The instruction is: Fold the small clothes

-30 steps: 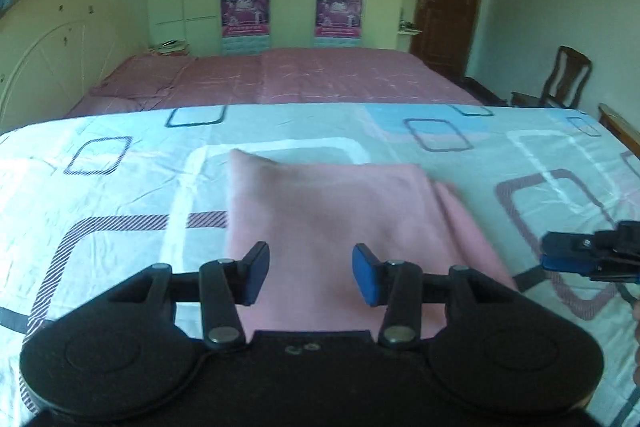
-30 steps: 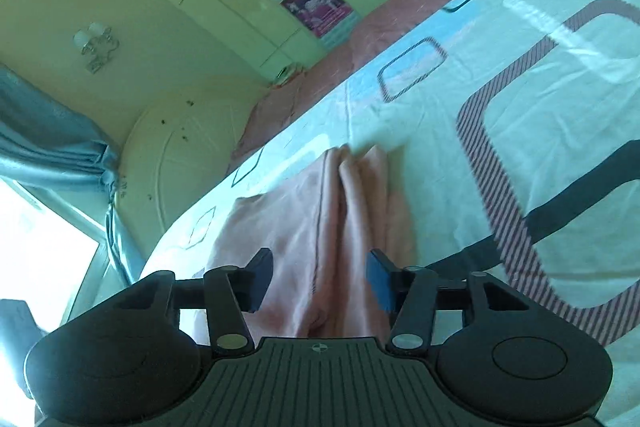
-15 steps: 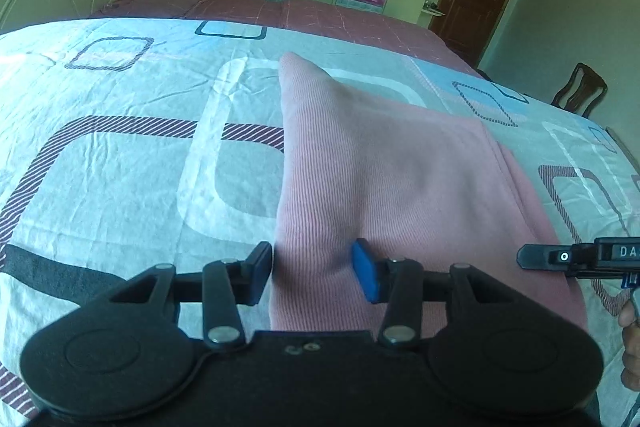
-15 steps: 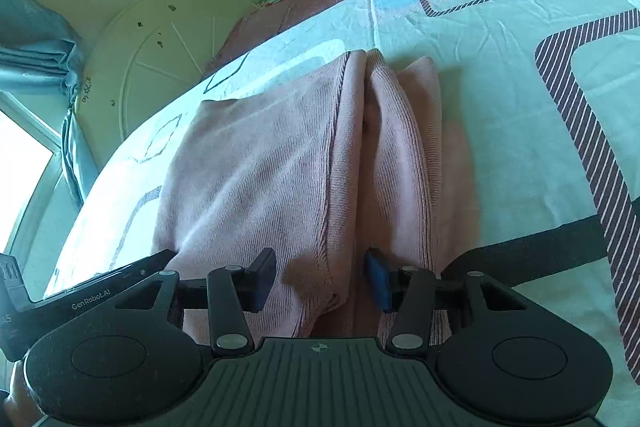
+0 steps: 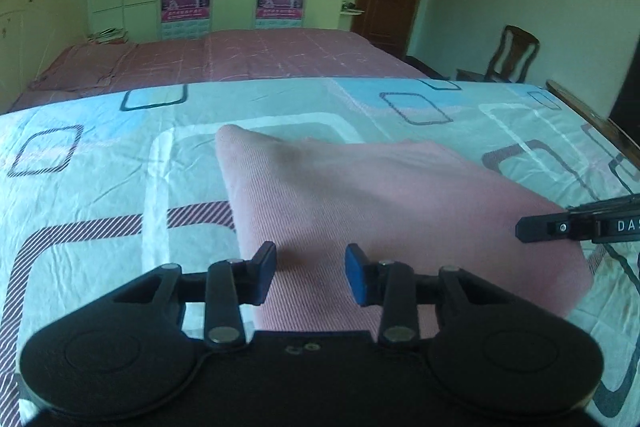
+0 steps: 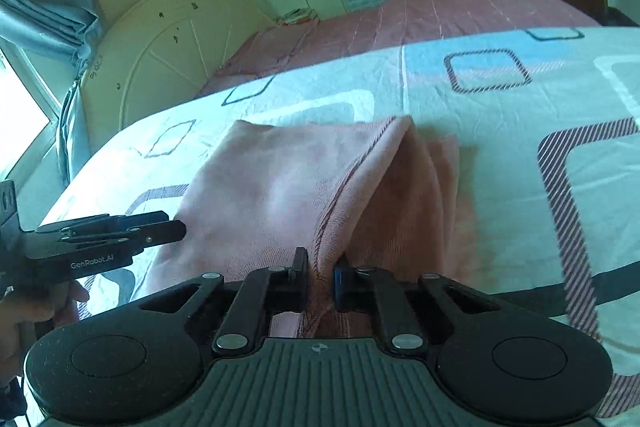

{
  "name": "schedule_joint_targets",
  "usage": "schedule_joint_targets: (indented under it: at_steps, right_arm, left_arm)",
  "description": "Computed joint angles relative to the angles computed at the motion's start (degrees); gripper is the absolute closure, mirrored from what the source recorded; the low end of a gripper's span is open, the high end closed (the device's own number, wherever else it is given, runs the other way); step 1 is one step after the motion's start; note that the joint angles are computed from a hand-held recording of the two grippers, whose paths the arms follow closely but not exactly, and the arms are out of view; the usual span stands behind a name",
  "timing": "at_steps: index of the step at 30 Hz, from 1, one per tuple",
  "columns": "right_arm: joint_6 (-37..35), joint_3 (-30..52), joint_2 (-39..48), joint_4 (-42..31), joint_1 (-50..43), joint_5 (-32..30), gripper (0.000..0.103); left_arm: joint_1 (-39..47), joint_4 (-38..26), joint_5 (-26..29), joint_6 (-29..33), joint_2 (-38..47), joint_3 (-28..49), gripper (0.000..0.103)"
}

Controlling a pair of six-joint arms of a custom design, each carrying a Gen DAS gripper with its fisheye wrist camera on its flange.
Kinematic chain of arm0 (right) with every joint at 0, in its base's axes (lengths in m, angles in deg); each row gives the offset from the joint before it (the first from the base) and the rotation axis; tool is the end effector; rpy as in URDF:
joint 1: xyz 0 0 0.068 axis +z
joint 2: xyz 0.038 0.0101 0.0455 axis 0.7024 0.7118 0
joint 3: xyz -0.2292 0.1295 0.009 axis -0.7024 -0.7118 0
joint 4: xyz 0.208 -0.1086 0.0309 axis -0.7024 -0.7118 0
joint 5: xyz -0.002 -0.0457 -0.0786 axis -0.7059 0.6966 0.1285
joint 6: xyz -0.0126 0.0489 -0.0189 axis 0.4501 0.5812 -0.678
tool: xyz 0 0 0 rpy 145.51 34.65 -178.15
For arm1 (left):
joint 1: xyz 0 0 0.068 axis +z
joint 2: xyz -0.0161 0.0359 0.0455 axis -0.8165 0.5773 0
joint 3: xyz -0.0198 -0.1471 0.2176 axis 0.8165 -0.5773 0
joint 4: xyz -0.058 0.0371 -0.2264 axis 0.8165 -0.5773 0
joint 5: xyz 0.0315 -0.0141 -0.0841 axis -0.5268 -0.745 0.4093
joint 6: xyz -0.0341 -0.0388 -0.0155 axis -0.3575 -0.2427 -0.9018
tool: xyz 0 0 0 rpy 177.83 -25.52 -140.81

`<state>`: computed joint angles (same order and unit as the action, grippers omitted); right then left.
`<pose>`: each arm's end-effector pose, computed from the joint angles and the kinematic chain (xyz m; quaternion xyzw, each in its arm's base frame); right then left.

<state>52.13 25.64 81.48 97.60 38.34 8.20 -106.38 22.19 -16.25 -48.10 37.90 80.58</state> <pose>0.2014 0.0001 0.1139 -0.1161 0.8993 0.2775 0.3175 0.1796 -0.2026 0.1169 0.0666 0.9161 -0.0818 0.3869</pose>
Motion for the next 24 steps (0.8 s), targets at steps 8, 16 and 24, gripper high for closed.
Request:
schedule_joint_targets:
  at_steps: [8, 16, 24]
  right_arm:
    - [-1.1, -1.2, 14.6, 8.8, -4.6, 0.2, 0.092]
    - [-1.1, 1.0, 9.3, 10.2, -6.7, -1.5, 0.058]
    - [-0.9, 16.7, 25.9, 11.7, 9.7, 21.3, 0.097]
  left_arm:
    - [-0.5, -6.7, 3.3, 2.5, 7.3, 8.4, 0.067]
    - [6.3, -1.0, 4.4, 8.2, 4.5, 6.3, 0.067]
    - [14.0, 0.3, 13.7, 11.4, 17.3, 15.7, 0.064]
